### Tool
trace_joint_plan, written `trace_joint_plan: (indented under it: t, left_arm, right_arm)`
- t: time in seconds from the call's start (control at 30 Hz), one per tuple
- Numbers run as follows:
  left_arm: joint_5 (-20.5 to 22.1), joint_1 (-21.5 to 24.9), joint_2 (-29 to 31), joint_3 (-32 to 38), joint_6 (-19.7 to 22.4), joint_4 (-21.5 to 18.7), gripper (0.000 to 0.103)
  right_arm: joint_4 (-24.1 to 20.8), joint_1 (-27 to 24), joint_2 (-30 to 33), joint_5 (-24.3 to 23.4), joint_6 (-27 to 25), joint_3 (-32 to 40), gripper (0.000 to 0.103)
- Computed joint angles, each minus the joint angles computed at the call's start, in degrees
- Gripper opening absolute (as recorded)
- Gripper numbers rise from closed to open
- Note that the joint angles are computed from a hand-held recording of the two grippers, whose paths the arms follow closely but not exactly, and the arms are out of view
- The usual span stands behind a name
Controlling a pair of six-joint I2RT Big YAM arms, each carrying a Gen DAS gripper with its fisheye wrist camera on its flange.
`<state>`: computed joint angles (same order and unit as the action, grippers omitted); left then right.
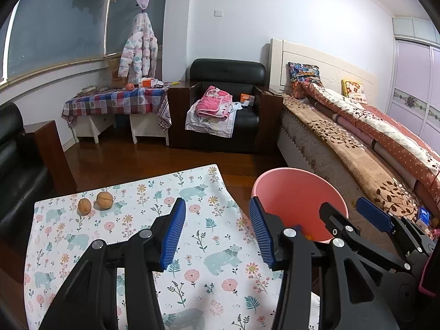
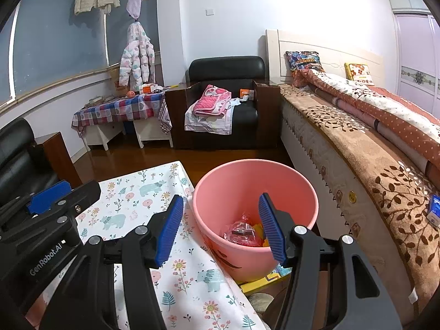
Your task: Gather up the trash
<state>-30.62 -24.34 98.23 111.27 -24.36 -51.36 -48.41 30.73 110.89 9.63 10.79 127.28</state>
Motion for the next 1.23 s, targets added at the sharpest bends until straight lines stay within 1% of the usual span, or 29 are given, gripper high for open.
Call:
trace_joint_plan:
  t: [0.67,0.9,1.1,1.23]
  left_arm:
    - [0.16,0.14,-0.51,-0.78,-0.04,0.36,0.048]
    - [-0.23,-0.09,-1.10,-1.59,-0.91,0.03,0.048]
    - [0.09,0.14,-0.12,-0.21,-1.71,-1.68,0.048]
    - [0.28,0.22,0.13,-0.02,-2.01,-2.07,0.048]
  right_arm:
    - [-1.02,0.32,-0.25,1.00,-0.40,0.57,0.058]
    - [-2.05,0.18,-0.04,3.02,-1.03,1.37,0.058]
    - [-1.54,0.30,0.04,5.97,-1.89,1.49,0.058]
    - [-1.97,0.23,0.24,6.53,-1.99,1.90,0.058]
